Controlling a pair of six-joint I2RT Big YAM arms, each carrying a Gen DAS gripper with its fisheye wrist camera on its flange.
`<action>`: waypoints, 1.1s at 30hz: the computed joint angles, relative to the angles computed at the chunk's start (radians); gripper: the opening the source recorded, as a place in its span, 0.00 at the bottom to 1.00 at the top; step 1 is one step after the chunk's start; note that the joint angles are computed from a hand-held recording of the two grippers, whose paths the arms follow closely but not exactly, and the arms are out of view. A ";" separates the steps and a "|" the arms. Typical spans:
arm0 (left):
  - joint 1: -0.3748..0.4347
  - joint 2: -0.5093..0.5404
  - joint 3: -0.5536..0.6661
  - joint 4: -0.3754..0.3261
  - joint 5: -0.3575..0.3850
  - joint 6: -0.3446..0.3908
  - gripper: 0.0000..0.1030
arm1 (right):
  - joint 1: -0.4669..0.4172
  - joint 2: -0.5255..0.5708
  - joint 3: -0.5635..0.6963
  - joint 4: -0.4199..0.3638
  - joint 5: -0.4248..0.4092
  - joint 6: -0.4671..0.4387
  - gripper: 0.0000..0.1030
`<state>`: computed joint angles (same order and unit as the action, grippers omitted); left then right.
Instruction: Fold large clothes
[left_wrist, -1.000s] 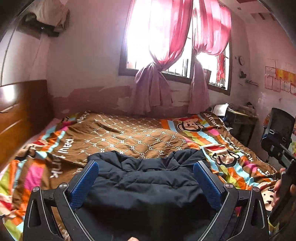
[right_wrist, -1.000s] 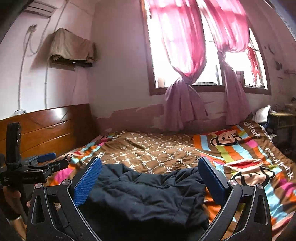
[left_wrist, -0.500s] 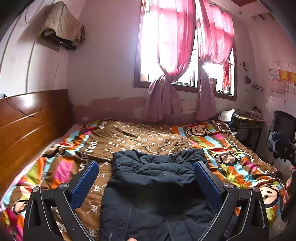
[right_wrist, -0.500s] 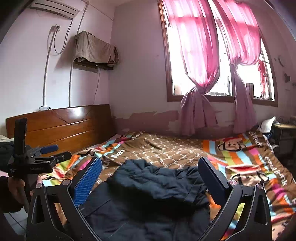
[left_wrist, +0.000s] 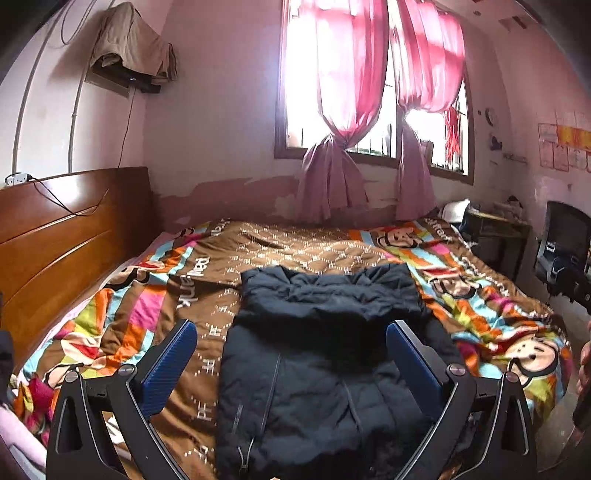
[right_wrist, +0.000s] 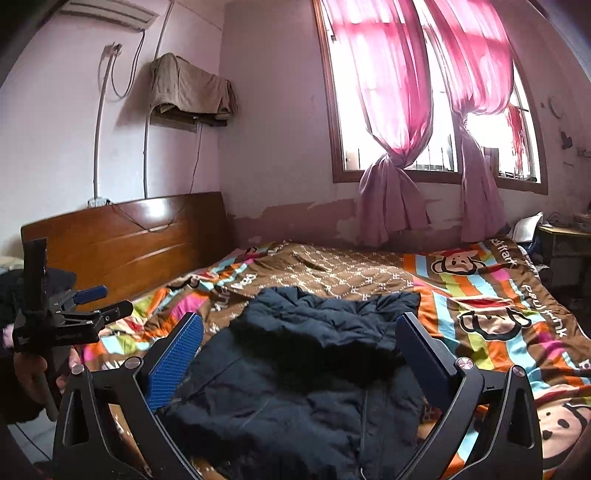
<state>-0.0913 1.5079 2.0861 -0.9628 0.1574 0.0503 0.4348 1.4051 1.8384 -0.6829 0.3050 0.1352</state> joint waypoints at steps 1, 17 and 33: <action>0.001 -0.013 -0.027 0.010 0.002 0.001 1.00 | 0.003 -0.004 -0.009 -0.001 0.006 -0.004 0.99; 0.042 -0.110 -0.349 -0.037 0.027 0.106 1.00 | 0.011 -0.031 -0.209 -0.136 -0.005 0.083 0.99; 0.023 -0.064 -0.502 -0.130 -0.075 0.148 1.00 | -0.030 0.089 -0.230 -0.466 -0.078 0.198 0.99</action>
<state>-0.0682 1.4434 1.5844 -1.0933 0.0819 0.1983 0.4052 1.4943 1.6082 -1.1490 0.2268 0.3329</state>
